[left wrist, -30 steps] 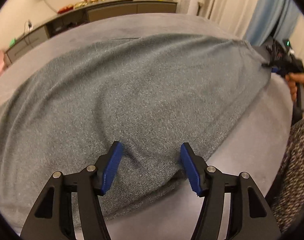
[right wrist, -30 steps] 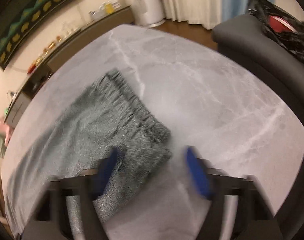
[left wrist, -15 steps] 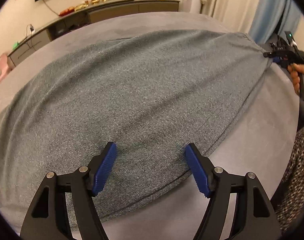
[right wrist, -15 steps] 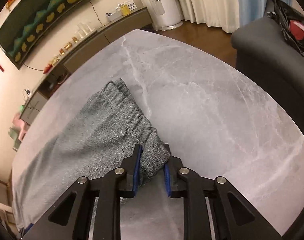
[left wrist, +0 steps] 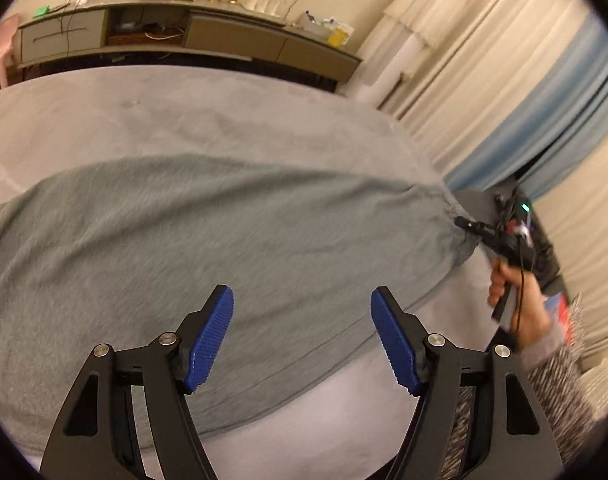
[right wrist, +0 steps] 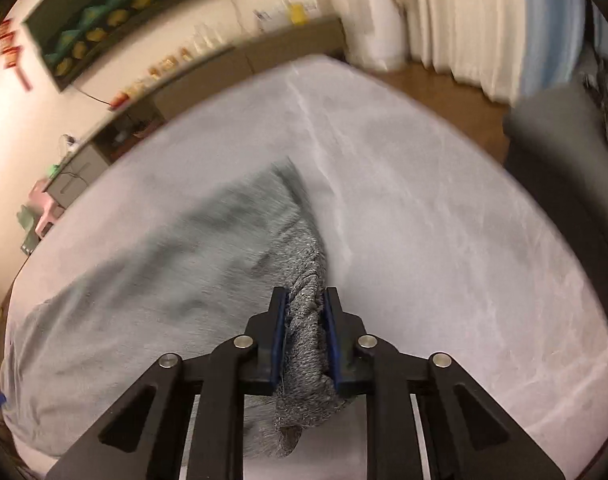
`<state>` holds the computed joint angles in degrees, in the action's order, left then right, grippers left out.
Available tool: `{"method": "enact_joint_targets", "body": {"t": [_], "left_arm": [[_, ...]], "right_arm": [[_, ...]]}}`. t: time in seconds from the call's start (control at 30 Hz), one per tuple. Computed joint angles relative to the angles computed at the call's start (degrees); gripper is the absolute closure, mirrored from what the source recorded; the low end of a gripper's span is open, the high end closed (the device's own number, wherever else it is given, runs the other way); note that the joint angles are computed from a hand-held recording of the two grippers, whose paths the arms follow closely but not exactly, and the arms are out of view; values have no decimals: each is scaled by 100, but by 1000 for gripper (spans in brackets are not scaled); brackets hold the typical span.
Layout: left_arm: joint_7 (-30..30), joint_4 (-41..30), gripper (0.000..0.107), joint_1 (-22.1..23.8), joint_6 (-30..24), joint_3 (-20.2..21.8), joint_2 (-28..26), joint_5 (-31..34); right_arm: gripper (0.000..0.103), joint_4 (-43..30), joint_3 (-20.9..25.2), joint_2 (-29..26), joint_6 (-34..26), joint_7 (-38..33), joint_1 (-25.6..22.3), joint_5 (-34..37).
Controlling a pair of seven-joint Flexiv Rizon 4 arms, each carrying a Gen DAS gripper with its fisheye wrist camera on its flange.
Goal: Fold clothes
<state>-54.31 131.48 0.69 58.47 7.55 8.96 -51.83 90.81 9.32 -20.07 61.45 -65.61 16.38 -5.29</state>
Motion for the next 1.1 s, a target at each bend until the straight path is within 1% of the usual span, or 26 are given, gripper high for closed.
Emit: {"method": "enact_joint_targets", "body": {"t": [0.07, 0.1, 0.17, 0.2, 0.23, 0.27, 0.3, 0.33, 0.37, 0.4, 0.43, 0.47, 0.5, 0.53, 0.63, 0.7, 0.73, 0.8, 0.9, 0.97, 1.03, 1.07, 1.1], "left_arm": [[-105, -143, 34, -49, 46, -78, -116, -174], [-277, -258, 34, -38, -10, -116, -194, -117], [-618, -494, 34, -17, -125, -187, -351, -6], [-747, -579, 34, -19, -162, -227, -446, 12], [-811, -611, 34, -39, -165, -274, -567, -29], [-901, -642, 34, -54, -172, -320, -659, -22], [-1035, -672, 34, -66, -187, -361, -706, 60], [-1152, -715, 34, -82, -201, -402, -758, 125], [-1240, -778, 34, -102, -213, -447, -818, 162], [-1304, -859, 34, -129, -202, -497, -877, 209], [-1329, -967, 34, -164, -156, -556, -935, 278], [-1351, -1103, 34, -200, -107, -617, -1010, 377], [-1366, -1285, 33, -236, -53, -684, -1111, 525], [-1364, -1491, 33, -275, -22, -757, -1228, 694], [-1236, -2124, 33, -423, -102, -986, -1605, 1301], [-1133, -2484, 33, -539, -202, -1101, -1836, 1776], [-1149, -2647, 33, -646, -140, -1115, -1973, 2260], [-1489, -3028, 33, -912, -38, -1001, -2268, 3506], [-2013, -3682, 33, -1343, -182, -753, -2678, 5135], [-2218, -4066, 33, -1605, -330, -618, -2908, 5950], [-2555, -4445, 33, -1830, -525, -459, -3122, 6559], [-2759, -4542, 39, -1823, -589, -441, -3185, 6567], [-2842, -4518, 70, -1675, -609, -537, -3193, 6265]], "right_arm": [[85, 136, 349, 213, 348, -561, -43, 259], [85, 180, 540, 321, 489, -906, -56, 444], [85, 212, 860, 411, 501, -1529, -15, 845], [85, 205, 943, 397, 457, -1754, 54, 977], [81, 178, 987, 327, 323, -1921, 184, 1002], [77, 50, 1057, 221, 8, -2136, 248, 1101], [64, -259, 1238, 85, -644, -2536, 163, 1442], [63, -471, 1311, 4, -1095, -2760, 112, 1698], [60, -534, 1274, 7, -1172, -2800, 112, 1849], [58, -560, 1227, 42, -1093, -2818, 90, 2048], [53, -624, 1221, 96, -956, -2855, -41, 2470], [50, -698, 1216, 137, -834, -2875, -197, 2945], [48, -757, 1189, 159, -773, -2867, -313, 3333], [48, -816, 1156, 171, -741, -2844, -417, 3685], [48, -918, 979, 97, -688, -2388, -608, 4420], [48, -993, 884, -20, -748, -2067, -646, 4606], [48, -1050, 864, -105, -803, -1935, -666, 4686], [48, -1180, 857, -289, -921, -1711, -726, 4839], [48, -1417, 869, -572, -1050, -1450, -748, 4917], [48, -1504, 869, -690, -982, -1340, -721, 4866], [48, -1550, 894, -767, -935, -1247, -726, 4824], [48, -1534, 927, -762, -991, -1232, -782, 4833], [48, -1521, 954, -758, -1084, -1224, -851, 4852]]}}
